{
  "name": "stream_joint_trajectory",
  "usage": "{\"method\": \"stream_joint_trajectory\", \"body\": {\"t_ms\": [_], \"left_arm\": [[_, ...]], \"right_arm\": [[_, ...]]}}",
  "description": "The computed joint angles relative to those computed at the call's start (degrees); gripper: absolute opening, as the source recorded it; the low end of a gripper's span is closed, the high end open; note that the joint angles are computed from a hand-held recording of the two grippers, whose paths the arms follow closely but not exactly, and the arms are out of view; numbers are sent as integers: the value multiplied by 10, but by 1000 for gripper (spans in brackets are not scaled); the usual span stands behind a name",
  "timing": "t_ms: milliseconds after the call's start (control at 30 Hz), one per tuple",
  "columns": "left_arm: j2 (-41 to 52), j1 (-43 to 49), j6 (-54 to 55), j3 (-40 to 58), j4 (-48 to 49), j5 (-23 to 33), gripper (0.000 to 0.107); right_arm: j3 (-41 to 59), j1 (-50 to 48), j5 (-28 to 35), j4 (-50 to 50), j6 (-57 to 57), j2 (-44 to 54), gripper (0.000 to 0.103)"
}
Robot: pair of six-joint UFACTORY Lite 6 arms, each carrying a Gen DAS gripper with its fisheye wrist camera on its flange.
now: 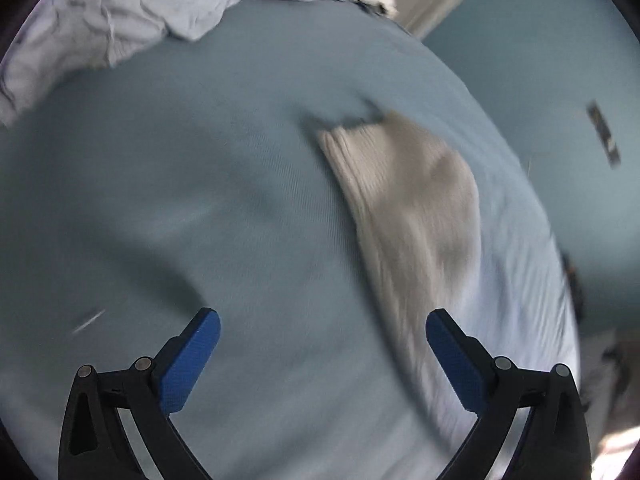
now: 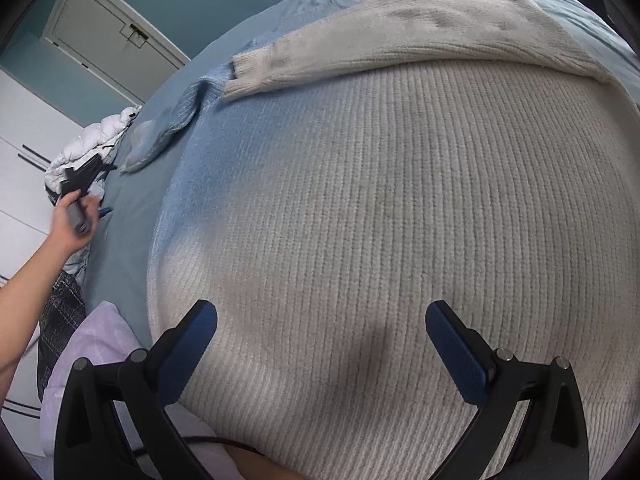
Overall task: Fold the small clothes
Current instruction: 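Lift the light blue sleeve and fold it across the sweater body with the left tool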
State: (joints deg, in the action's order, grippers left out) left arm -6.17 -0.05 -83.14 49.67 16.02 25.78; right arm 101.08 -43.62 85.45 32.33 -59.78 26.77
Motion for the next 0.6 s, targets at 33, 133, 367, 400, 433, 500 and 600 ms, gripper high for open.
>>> {"method": "stream_joint_trajectory", "body": {"t_ms": [33, 133, 367, 400, 433, 500, 600], "left_arm": [[25, 11, -26, 13, 29, -9, 103], [124, 28, -104, 102, 163, 29, 103], [425, 24, 139, 501, 131, 241, 32], [451, 23, 183, 554, 107, 256, 17], [485, 17, 205, 613, 102, 294, 9], [519, 13, 229, 709, 101, 357, 8], [448, 18, 197, 712, 118, 371, 8]], "right_arm": [[-2, -1, 1, 4, -4, -2, 102], [-6, -1, 0, 14, -10, -3, 102], [-29, 13, -30, 20, -22, -20, 102], [-30, 17, -33, 16, -21, -19, 102], [-30, 17, -32, 12, -21, -19, 102], [-31, 16, -31, 9, -24, -19, 102], [-26, 9, -27, 15, -26, -19, 102]]}}
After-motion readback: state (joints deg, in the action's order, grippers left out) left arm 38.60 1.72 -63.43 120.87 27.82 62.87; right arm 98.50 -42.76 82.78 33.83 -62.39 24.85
